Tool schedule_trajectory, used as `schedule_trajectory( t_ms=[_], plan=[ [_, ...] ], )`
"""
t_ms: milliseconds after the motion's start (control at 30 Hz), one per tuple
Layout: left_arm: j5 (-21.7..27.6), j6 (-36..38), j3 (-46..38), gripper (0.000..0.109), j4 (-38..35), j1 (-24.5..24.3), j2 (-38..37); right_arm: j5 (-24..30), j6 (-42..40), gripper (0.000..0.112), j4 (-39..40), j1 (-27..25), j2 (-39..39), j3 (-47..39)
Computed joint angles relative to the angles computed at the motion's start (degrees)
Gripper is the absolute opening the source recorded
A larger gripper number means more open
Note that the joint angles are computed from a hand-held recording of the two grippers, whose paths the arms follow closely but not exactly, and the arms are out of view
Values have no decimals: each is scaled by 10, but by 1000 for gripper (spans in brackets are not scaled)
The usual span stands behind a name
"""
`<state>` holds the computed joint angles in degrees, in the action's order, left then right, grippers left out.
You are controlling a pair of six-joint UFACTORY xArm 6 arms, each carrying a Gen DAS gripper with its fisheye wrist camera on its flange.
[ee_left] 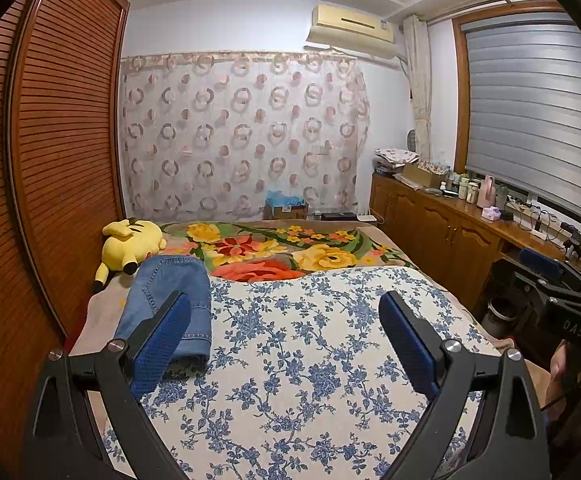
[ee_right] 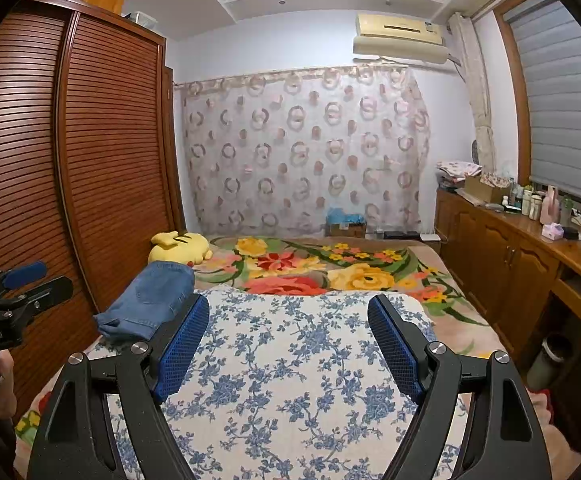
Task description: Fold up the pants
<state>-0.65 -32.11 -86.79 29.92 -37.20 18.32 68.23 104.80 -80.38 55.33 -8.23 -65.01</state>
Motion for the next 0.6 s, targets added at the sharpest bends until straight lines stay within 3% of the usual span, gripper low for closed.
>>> schedule_trajectory(
  t_ms=[600],
  plan=[
    [3, -6, -3, 95, 5, -1, 1, 2, 2, 83, -1, 2, 3, -2]
  ],
)
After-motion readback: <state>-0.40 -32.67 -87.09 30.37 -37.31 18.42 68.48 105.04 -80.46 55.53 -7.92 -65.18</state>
